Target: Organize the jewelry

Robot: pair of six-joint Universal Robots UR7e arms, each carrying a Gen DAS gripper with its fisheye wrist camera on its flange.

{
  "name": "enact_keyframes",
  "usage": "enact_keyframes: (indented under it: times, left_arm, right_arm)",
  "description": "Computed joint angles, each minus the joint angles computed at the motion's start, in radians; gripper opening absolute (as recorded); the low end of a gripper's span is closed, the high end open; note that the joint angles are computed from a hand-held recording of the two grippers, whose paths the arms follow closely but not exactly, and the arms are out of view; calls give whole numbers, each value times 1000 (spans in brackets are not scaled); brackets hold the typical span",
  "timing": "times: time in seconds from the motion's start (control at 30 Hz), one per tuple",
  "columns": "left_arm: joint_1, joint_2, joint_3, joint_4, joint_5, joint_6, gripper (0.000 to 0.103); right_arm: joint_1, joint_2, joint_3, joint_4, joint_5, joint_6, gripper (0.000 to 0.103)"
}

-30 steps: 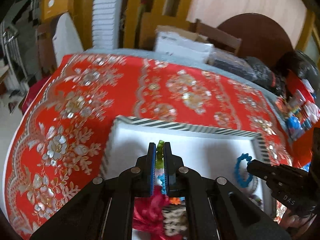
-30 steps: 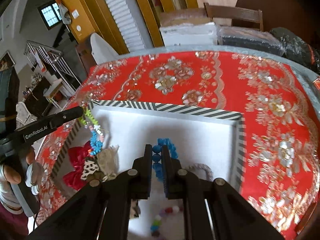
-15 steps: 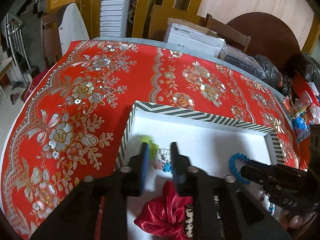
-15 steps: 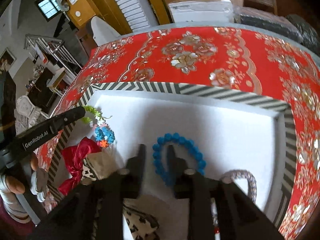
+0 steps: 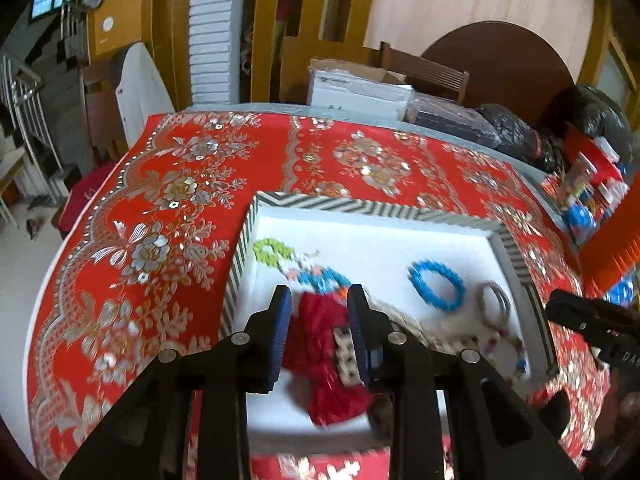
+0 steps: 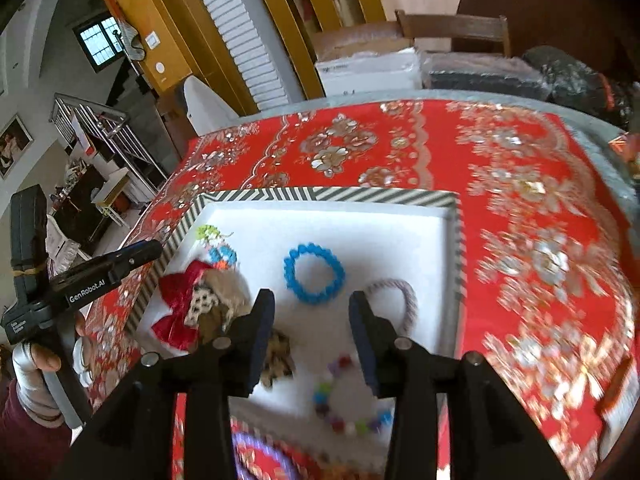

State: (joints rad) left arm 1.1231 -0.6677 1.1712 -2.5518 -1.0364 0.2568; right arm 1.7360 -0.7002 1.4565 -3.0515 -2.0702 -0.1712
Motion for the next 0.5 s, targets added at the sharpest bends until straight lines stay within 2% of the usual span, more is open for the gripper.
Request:
enact_keyframes:
  times: [0.17,0.33,0.5]
  left_arm:
    - [-32,-81,160,-83,13,3,19]
    - [-67,-147,291,-144,29,-7,19]
    - [-98,-198,393,-191,31,-9,19]
  right_arm:
    - [25,-76,160,-119,-55,-29,51]
    - [41,-131,306,-242,-95,-21,54]
    - [49,-151,394,-330,-130,-24,55]
